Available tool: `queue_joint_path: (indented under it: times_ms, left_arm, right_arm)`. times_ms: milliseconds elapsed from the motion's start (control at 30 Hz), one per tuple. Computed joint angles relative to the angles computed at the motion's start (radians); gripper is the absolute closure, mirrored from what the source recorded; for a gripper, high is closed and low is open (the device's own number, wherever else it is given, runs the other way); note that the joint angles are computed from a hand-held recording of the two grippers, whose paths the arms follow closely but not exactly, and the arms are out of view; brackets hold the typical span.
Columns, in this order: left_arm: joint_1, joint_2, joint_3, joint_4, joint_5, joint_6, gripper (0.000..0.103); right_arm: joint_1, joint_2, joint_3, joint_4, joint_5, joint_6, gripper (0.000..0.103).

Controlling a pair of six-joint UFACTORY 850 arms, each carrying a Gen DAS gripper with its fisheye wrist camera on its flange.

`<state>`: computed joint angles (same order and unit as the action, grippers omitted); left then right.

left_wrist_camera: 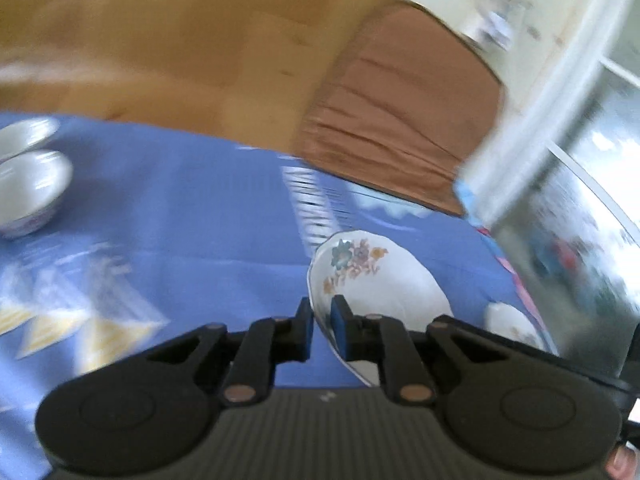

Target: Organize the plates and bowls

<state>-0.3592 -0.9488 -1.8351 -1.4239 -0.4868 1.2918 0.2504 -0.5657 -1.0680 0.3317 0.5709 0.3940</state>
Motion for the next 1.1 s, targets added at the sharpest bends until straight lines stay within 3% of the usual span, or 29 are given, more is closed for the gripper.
queue_joint_path:
  times_ms: [267,400,667,800,900,933,1100]
  left_arm:
    - [-0.14,-0.11,-0.202,0.208,-0.098,-0.134,0.091]
    - [-0.187,-0.166,-0.288,0.299,-0.11,-0.215,0.091]
    - [-0.219,-0.199,-0.326,0.415,-0.081,-0.302,0.088]
    - [-0.229,-0.159,-0.264,0.391,-0.014,-0.23,0.086]
    - [-0.244,-0.104,-0.169,0.291,0.101,-0.062,0.067]
    - [-0.244,-0.091,-0.145,0.231,0.119,0.008,0.066]
    - [-0.227,-0.081,-0.134,0.181,0.076,0.051,0.066]
  right_arm:
    - [-0.063,0.149,0.267,0.222,0.168,-0.049,0.09]
    - [-0.092,0.167,0.318,0.27,0.189,-0.035,0.09]
    - [-0.092,0.145,0.315,0.331,0.206,-0.088,0.089]
    - [-0.081,0.139,0.318,0.383,0.243,-0.151,0.087]
    - [-0.05,0.122,0.298,0.509,0.296,-0.279,0.076]
    - [-0.048,0.119,0.295,0.523,0.306,-0.298,0.076]
    - [-0.038,0.127,0.296,0.536,0.318,-0.311,0.076]
